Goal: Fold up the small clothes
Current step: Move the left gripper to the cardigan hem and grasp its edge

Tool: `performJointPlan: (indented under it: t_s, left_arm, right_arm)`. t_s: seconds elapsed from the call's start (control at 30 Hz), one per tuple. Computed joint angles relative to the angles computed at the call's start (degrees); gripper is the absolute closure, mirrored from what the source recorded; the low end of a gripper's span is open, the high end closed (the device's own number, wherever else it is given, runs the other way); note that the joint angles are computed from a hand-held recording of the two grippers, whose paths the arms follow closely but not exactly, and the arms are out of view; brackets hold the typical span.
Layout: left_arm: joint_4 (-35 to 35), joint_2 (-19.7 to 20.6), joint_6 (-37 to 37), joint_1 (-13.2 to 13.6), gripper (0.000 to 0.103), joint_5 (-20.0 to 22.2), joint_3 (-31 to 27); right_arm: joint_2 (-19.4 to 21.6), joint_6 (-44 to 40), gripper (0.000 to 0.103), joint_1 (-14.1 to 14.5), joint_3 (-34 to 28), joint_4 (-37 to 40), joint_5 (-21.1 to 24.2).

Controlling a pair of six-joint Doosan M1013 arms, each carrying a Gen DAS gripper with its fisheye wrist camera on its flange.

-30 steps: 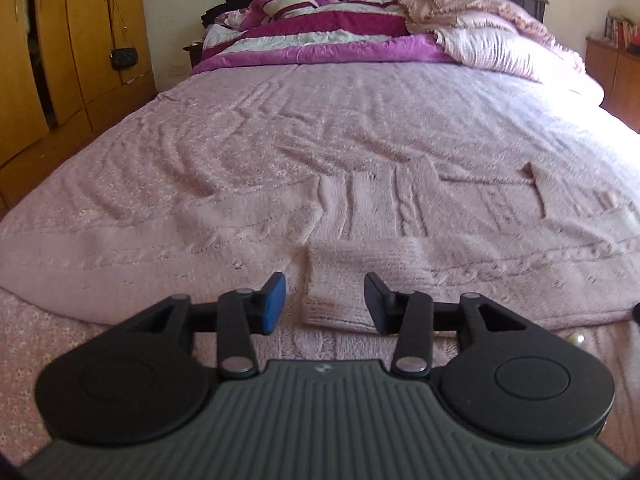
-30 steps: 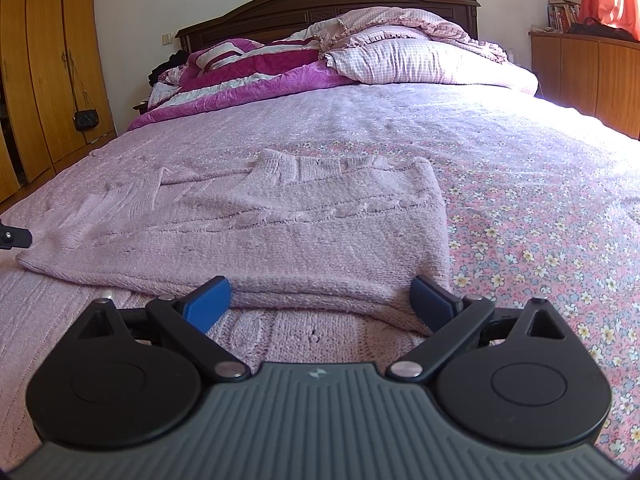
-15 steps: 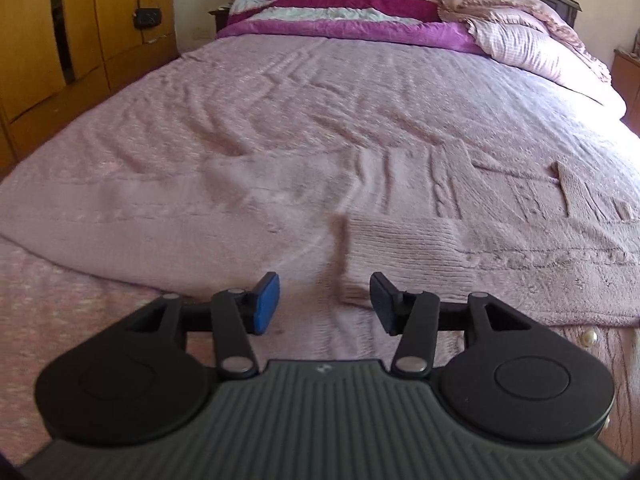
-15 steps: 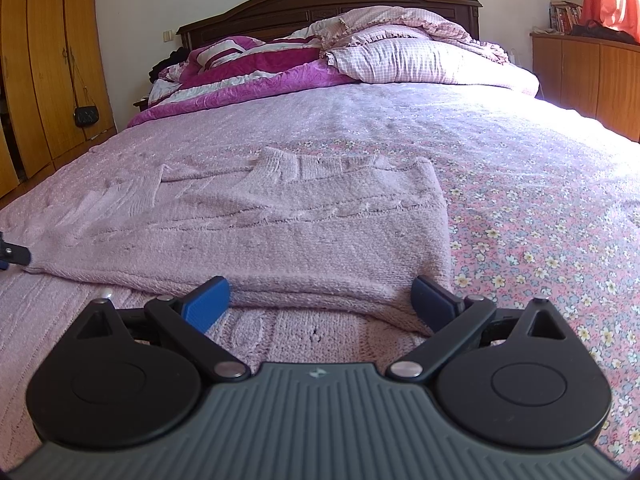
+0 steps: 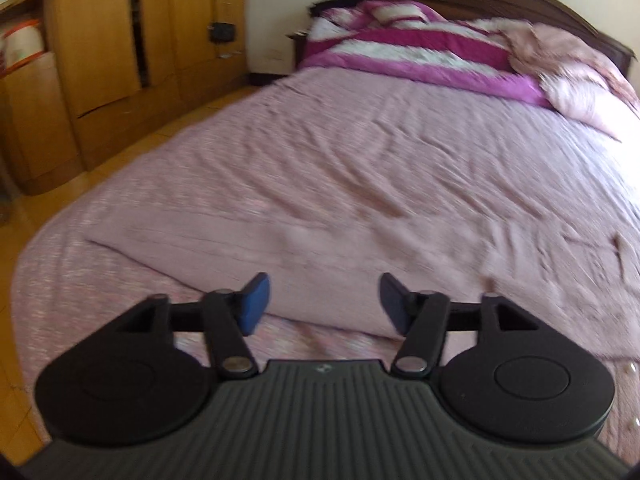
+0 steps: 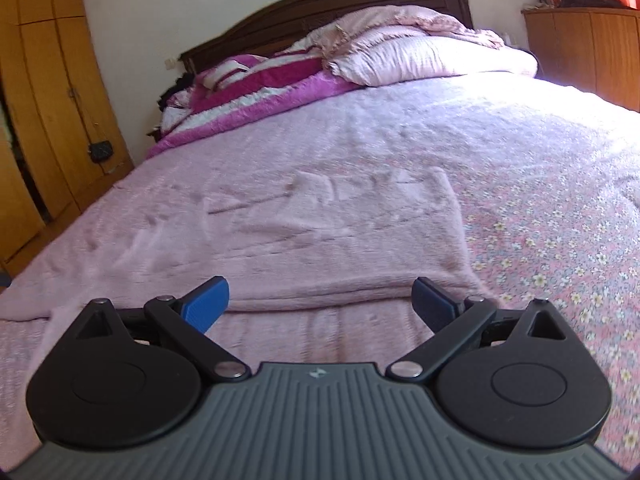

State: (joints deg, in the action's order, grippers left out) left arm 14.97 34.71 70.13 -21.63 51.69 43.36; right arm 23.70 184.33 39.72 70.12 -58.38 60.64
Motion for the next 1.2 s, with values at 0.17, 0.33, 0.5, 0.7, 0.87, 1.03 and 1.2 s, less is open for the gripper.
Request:
performJointPlan:
  t_s: [0.17, 0.33, 0.5, 0.7, 0.87, 1.03, 1.2]
  left_arm:
    - [-0.75, 1.23, -6.40, 2.35, 0.037, 0.26, -0.74]
    - [-9.14, 3.18, -8.20, 4.94, 0.037, -0.07, -2.04]
    - [-13.93, 5.68, -9.74, 6.32, 0.037, 1.81, -4.41]
    - [-14.42, 6.77, -11.57, 7.32, 0.037, -1.57, -4.22]
    - [-16.75, 8.49, -12.65, 8.52, 0.037, -3.50, -6.15]
    - [-17.97, 9.96, -12.19, 9.06, 0.037, -4.47, -8.09]
    - [-17.50, 10.57, -11.91, 8.91, 0.034, -4.29, -9.26]
  right_arm:
    - [0.76, -1.79, 0.001, 2.12, -1.14, -0.02, 0.63]
    - [2.36, -4.61, 0.001, 3.51, -2.43, 0.41, 5.20]
    - [3.29, -4.83, 0.001, 3.86, -2.57, 0.22, 7.98]
    - [4.40, -3.33, 0.000, 3.46, -2.19, 0.08, 10.83]
    - [4.10, -1.68, 0.000, 3.35, -0.80, -0.74, 9.63]
    - [4.37, -1.09, 0.000, 3.50, -0.65, -1.78, 9.91]
    - [4.36, -1.07, 0.000, 3.54, -0.48, -1.94, 9.96]
